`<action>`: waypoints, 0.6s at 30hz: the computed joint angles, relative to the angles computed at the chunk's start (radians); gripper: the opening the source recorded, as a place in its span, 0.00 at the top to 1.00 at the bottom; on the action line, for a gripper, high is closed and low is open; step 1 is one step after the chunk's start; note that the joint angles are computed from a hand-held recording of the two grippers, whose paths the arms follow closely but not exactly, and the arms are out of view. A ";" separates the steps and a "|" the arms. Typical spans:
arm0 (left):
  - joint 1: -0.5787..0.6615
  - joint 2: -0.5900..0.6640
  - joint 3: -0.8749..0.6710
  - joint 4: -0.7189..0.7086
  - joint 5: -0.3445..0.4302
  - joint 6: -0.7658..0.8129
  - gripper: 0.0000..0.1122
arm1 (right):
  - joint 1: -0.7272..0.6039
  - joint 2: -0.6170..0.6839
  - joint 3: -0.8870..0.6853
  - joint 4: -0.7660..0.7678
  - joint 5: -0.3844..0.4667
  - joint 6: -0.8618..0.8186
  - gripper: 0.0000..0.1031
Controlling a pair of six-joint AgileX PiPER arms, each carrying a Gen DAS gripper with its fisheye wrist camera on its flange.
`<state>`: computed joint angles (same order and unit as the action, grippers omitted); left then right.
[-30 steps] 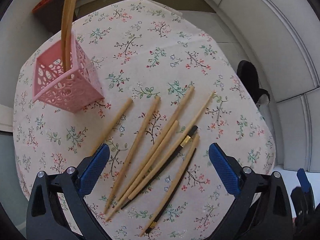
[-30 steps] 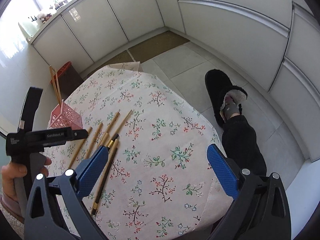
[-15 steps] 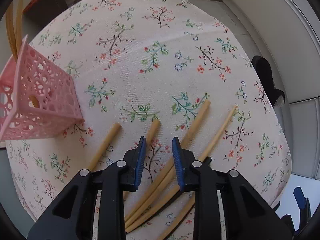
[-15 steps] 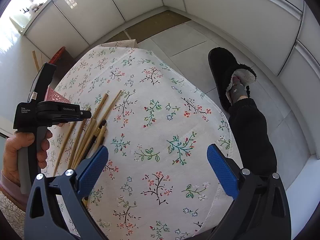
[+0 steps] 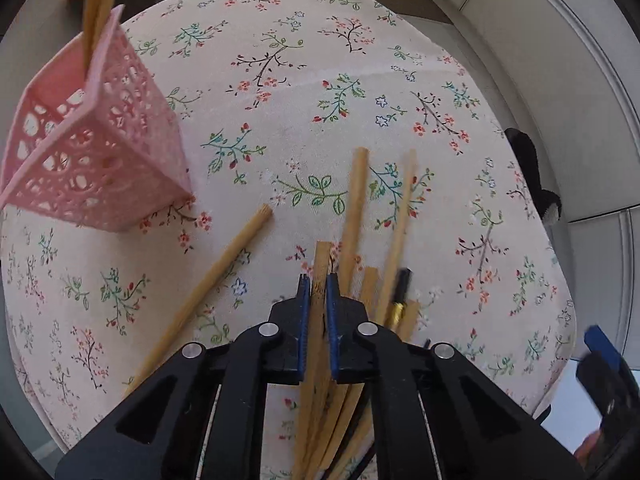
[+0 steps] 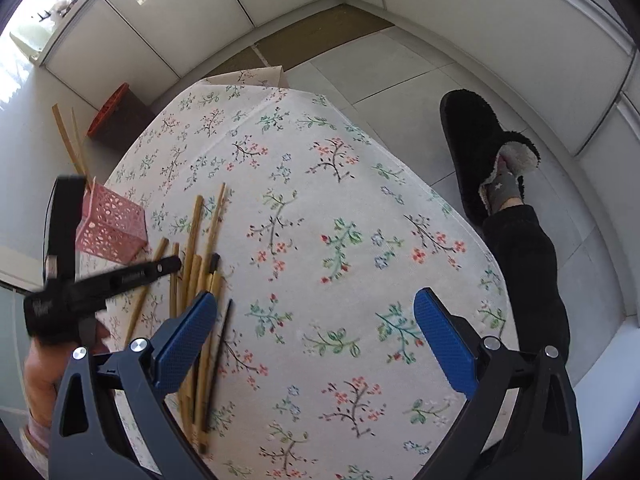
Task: Organize utensils
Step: 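Carry the held chopstick with the left tool above the pink cup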
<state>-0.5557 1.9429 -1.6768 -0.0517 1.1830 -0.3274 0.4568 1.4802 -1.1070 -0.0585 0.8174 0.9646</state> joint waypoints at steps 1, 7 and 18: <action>-0.001 -0.036 0.024 -0.004 -0.004 0.003 0.94 | -0.025 0.040 -0.042 0.047 0.001 -0.034 0.09; 0.011 -0.288 0.143 -0.037 -0.034 0.027 0.94 | -0.044 0.313 -0.362 0.176 0.126 -0.160 0.31; 0.088 -0.529 0.164 -0.071 -0.039 0.049 0.94 | 0.032 0.710 -0.881 0.104 0.359 -0.177 0.65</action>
